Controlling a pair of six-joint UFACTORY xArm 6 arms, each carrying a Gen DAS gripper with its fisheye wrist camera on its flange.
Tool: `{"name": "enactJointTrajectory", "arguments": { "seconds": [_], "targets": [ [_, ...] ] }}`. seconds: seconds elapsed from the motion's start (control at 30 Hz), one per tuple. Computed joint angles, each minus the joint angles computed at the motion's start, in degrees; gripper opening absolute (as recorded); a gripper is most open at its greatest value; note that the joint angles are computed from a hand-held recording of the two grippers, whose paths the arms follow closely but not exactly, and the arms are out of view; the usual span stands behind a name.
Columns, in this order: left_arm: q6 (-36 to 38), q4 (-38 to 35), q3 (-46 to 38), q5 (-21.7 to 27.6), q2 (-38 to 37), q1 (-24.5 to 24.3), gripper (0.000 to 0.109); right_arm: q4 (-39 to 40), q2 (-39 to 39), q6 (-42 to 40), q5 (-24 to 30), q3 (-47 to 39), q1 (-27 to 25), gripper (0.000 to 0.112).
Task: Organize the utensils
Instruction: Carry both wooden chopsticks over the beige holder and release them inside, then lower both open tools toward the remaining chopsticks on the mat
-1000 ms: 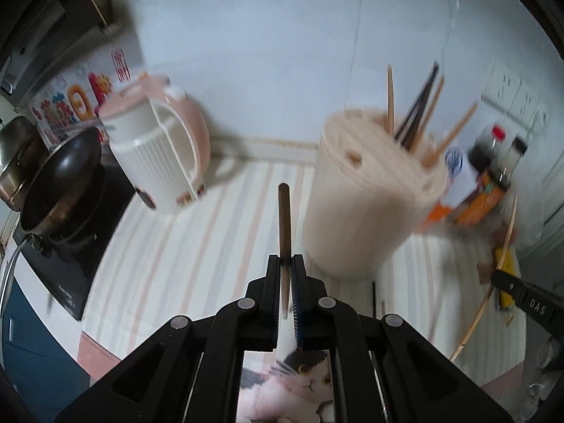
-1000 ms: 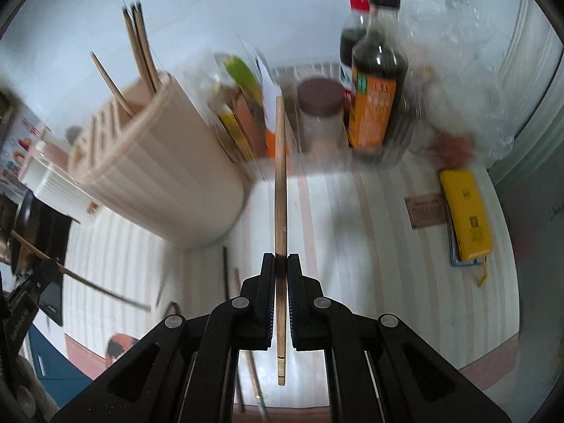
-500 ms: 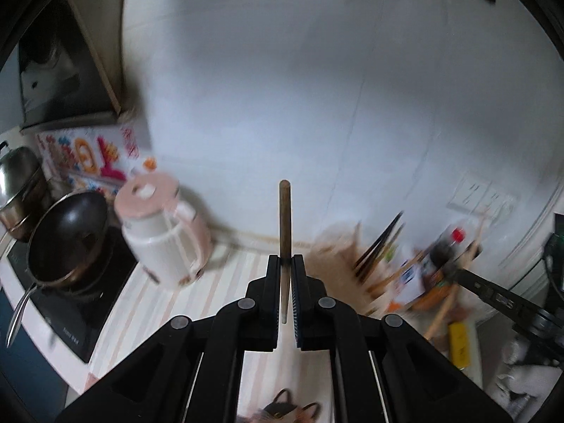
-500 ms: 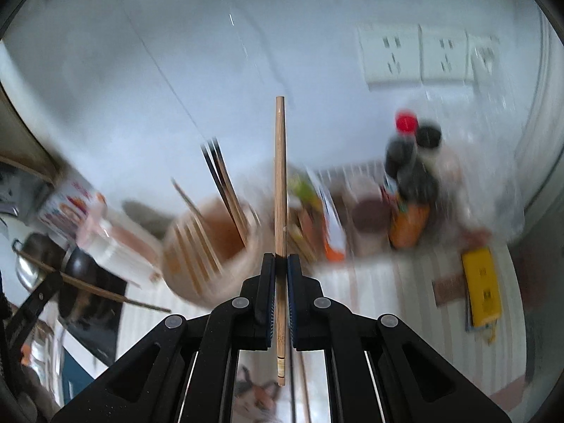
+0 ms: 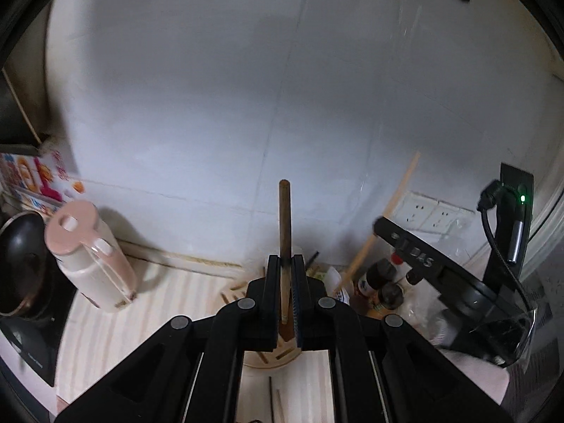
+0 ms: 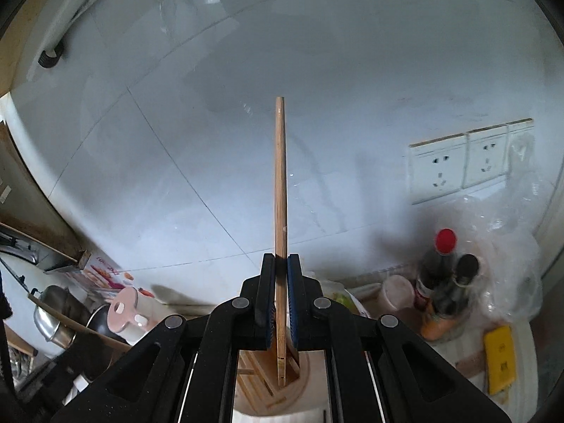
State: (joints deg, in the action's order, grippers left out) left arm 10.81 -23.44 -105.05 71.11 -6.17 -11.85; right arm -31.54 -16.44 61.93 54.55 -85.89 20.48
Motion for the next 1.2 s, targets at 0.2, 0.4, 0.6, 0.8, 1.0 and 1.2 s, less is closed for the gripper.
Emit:
{"name": "enactJointTrajectory", "arguments": {
  "seconds": [0.2, 0.4, 0.6, 0.8, 1.0, 1.2],
  "targets": [
    [-0.9, 0.4, 0.7, 1.1, 3.0, -1.3, 0.004, 0.7, 1.7, -1.0, -3.6, 2.6, -1.5, 0.007],
    [-2.5, 0.6, -1.2, 4.4, 3.3, -0.7, 0.015, 8.1, 1.5, -7.1, -5.6, 5.3, -3.3, 0.01],
    [-1.6, 1.9, 1.2, 1.4, -1.0, 2.1, 0.073, 7.8, -3.9, -6.1, -4.9, 7.6, -2.9, 0.038],
    [0.0, 8.1, 17.1, -6.4, -11.4, 5.0, 0.103, 4.5, -13.0, -0.5, 3.4, 13.8, 0.6, 0.052],
    [-0.9, 17.8, 32.4, -7.0, -17.1, 5.2, 0.103, 10.1, -20.3, 3.5, 9.4, 27.3, 3.7, 0.058],
    [-2.9, 27.8, 48.0, -9.6, -20.5, 4.2, 0.103, 22.8, -20.3, 0.0, 8.4, 39.8, 3.4, 0.063]
  ]
}}
